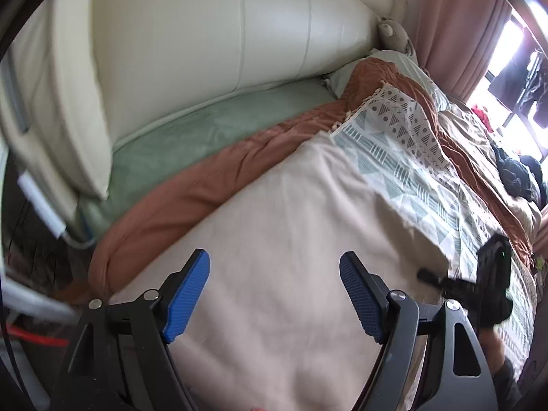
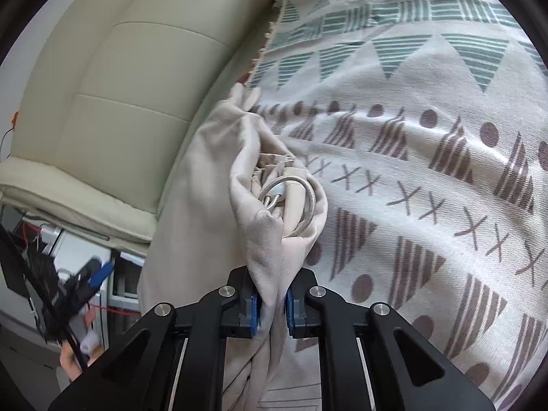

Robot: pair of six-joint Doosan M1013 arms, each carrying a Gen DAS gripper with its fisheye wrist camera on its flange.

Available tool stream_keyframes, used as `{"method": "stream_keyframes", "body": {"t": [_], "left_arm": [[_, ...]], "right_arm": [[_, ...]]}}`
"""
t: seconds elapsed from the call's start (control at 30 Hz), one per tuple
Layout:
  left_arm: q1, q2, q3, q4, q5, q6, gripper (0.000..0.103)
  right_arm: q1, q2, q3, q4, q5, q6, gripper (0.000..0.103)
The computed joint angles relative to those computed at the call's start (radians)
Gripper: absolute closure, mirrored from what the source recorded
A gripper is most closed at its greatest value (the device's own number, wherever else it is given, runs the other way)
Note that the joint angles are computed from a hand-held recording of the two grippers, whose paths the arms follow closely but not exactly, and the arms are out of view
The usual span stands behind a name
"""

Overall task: Fold large clothes
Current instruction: 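Lower the bundle onto the bed corner and open both tools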

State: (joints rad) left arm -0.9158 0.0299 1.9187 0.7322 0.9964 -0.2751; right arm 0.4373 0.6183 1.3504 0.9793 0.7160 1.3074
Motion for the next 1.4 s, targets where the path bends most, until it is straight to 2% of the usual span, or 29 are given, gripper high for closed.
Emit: {"method": "stream_keyframes", "body": {"t": [0.13, 0.23, 0.33, 0.43, 0.47, 0.5, 0.87, 1.07, 1.2, 1.33, 1.4], "left_arm": [[-0.046, -0.018, 0.036, 0.012, 0.006, -0.072, 0.024], [-0.074, -0.023, 0.056, 0.022, 0.02, -0.112, 0.024], [-0.101, -0.026, 0.072, 0.027, 0.041, -0.146, 0.024], [-0.125, -0.032, 0.093, 0.045, 0.027, -0.216, 0.024], [-0.134, -0.032, 0.098, 0.051, 0.029, -0.235, 0.024], [-0.148, -0.032, 0.104, 0.057, 0.036, -0.254, 0.024], [-0.254, 0.003, 0.124, 0.14, -0.014, -0.492, 0.024], [-0.285, 0.067, 0.096, 0.11, -0.063, -0.555, 0.035], [-0.3, 0.103, 0.079, 0.09, -0.076, -0.589, 0.05], [-0.313, 0.126, 0.06, 0.089, -0.079, -0.61, 0.051], [-0.314, 0.144, 0.04, 0.077, -0.088, -0.579, 0.052]], "right_arm": [[-0.001, 0.013, -0.003, -0.026, 0.01, 0.035, 0.094], [-0.008, 0.009, -0.002, -0.035, 0.036, 0.035, 0.089], [-0.01, 0.005, -0.005, -0.083, 0.079, 0.069, 0.076], [-0.016, -0.008, -0.004, -0.117, 0.094, 0.082, 0.06], [-0.018, -0.018, 0.004, -0.112, 0.099, 0.07, 0.05], [-0.019, -0.025, 0.012, -0.098, 0.103, 0.048, 0.046], [0.004, -0.12, 0.148, 0.075, 0.19, -0.165, 0.046], [0.009, -0.176, 0.225, 0.066, 0.117, -0.174, 0.046], [-0.009, -0.234, 0.289, 0.078, 0.09, -0.193, 0.046], [-0.022, -0.299, 0.356, 0.072, 0.052, -0.196, 0.046], [-0.038, -0.334, 0.392, 0.073, 0.044, -0.203, 0.046]]}}
